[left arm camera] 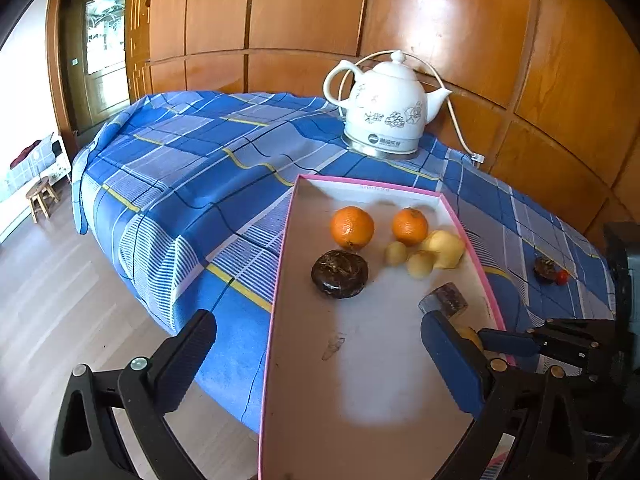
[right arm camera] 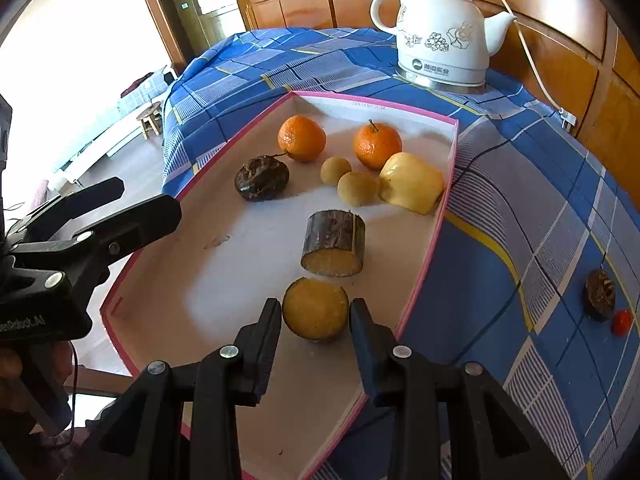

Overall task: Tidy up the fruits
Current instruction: 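Lower the cut log piece into the tray and open the right tool, then move the left tool to the dark brown round piece on the cloth and close on it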

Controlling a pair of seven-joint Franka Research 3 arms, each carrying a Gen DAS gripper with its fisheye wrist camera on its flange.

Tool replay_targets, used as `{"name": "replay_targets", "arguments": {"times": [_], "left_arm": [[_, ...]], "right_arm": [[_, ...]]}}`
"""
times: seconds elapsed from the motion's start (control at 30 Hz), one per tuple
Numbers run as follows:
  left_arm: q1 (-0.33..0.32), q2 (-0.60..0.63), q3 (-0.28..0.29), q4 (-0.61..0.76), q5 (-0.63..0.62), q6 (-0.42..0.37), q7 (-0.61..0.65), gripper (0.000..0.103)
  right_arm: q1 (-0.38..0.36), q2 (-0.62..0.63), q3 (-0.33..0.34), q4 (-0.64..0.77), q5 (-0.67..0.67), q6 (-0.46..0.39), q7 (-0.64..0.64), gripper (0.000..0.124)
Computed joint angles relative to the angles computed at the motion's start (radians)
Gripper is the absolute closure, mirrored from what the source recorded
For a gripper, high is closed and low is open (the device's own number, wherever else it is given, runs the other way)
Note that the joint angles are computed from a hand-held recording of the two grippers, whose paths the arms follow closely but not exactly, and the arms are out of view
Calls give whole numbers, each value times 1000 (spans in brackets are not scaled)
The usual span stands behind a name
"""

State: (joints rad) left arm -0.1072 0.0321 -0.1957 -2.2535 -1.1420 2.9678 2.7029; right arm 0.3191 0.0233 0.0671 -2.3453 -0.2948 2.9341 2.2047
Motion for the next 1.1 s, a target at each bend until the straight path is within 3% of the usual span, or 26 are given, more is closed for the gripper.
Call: {"name": "replay_targets", "arguments": {"times": [0.2, 0.43, 0.57, 0.8, 1.1], "left_arm": [[-16, -15, -7, -13, -56, 15, 74, 0], [-46, -41, 1, -27, -128, 28, 144, 0], [-64, -52, 6, -36, -146, 35, 165, 0], [-94, -73, 10, -58, -131, 36, 172, 0], [-134, -97, 17, -78, -100, 15, 186, 0]], "right_arm": [[-24, -55, 14, -55, -77, 49, 118, 84], [-148, -139, 100, -104, -425, 35, 520, 84], [-192, -189, 134, -139, -498, 9, 634, 84], [-240, -261, 173, -194, -502, -28, 684, 84], [-281, -352, 199, -251, -442, -82, 631, 84]]}}
